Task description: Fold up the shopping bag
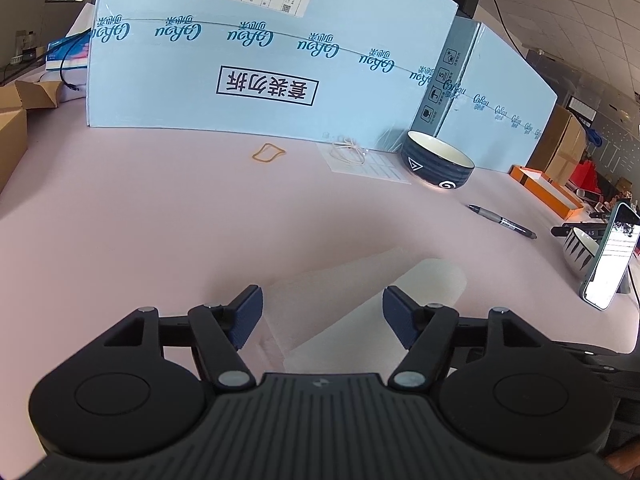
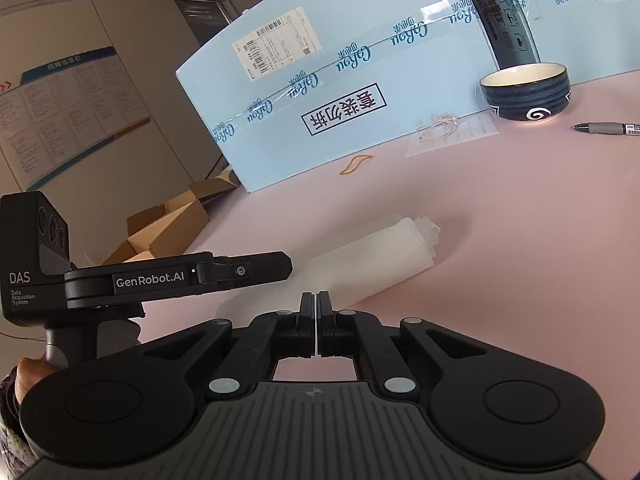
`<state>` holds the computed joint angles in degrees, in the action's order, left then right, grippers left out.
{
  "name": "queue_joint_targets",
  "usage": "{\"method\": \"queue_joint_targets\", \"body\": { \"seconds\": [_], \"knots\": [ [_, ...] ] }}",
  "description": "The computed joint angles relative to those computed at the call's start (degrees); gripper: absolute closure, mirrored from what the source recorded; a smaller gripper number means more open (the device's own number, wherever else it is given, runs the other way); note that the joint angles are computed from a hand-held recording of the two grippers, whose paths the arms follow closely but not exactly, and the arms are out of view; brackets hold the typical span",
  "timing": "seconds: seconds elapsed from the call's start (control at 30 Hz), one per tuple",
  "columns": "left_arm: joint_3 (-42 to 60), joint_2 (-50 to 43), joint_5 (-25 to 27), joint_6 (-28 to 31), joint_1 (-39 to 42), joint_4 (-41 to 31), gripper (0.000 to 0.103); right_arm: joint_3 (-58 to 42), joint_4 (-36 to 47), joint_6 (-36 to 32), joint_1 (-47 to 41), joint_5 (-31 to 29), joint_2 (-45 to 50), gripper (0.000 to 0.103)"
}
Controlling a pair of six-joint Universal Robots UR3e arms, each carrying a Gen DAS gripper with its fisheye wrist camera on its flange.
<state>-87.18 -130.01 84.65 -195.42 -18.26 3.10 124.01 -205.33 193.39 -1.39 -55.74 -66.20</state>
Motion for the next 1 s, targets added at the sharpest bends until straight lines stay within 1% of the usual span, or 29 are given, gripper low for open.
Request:
{"method": "queue_joint_targets", "body": {
  "seconds": [0.07,0.1,0.13,0.2,0.23,0.27,0.3,0.37,0.4,0.43,0.6,0.67,0.77,0.8,0.87,0.9,0.93,1.0],
  "knots": [
    [-0.2,0.1,-0.1,-0.4,0.2,0.1,0.034,0.5,2.7,0.1,-0.5,0.2,-1.3,0.099],
    [-0.2,0.1,-0.2,-0.4,0.3,0.0,0.034,1.2,3.9,0.9,-1.2,1.1,-2.1,0.094],
    [-0.1,0.1,-0.2,-0.4,0.3,-0.4,0.033,2.0,4.9,1.5,-1.9,2.1,-2.8,0.084],
    [0.9,0.0,0.4,0.0,0.0,-2.4,0.032,4.8,4.8,2.5,-3.8,5.5,-4.4,0.078],
    [1.2,-0.1,0.8,0.2,-0.2,-3.0,0.032,6.2,5.0,3.0,-4.7,7.0,-5.4,0.071],
    [1.3,-0.1,0.9,0.4,-0.2,-3.2,0.032,7.1,5.9,3.3,-5.5,8.5,-6.4,0.066],
    [1.3,-0.1,0.9,0.5,-0.3,-3.2,0.031,8.1,6.3,3.9,-6.5,10.4,-7.3,0.058],
    [1.3,-0.1,1.0,0.8,-0.4,-3.2,0.031,8.1,8.8,3.7,-6.6,10.9,-8.7,0.056],
    [1.2,-0.1,1.0,0.9,-0.5,-3.2,0.031,7.1,9.6,3.5,-5.7,9.4,-8.7,0.056],
    [1.2,0.0,0.7,1.1,-0.5,-3.1,0.031,6.1,10.3,3.5,-4.9,8.1,-8.5,0.056],
    [0.0,0.4,-2.4,2.4,0.0,-2.4,0.031,-1.3,11.4,5.9,-2.9,6.6,-2.8,0.056],
    [-1.0,0.8,-2.9,1.5,0.4,-1.5,0.033,-3.9,11.1,6.4,-1.8,5.2,-0.8,0.056],
    [-1.6,1.5,-1.2,-0.3,0.8,-1.9,0.041,-7.1,10.5,5.4,0.3,2.2,1.6,0.057],
    [-1.9,1.7,-1.1,-0.6,0.9,-1.8,0.044,-8.0,10.4,5.0,1.0,1.2,2.2,0.059],
    [-3.0,2.1,-2.4,-1.3,1.7,-0.7,0.048,-9.0,10.1,3.6,2.2,-1.1,2.8,0.067],
    [-3.4,2.2,-3.4,-1.5,2.1,-0.2,0.049,-9.2,9.7,2.2,2.8,-2.3,3.1,0.078],
    [-3.6,2.2,-4.4,-1.5,2.5,0.1,0.05,-9.0,9.6,1.6,2.6,-1.9,3.1,0.087],
    [-4.0,2.1,-5.9,-1.5,2.8,1.2,0.05,-8.4,9.0,0.5,2.0,-1.0,3.1,0.095]
  ]
}}
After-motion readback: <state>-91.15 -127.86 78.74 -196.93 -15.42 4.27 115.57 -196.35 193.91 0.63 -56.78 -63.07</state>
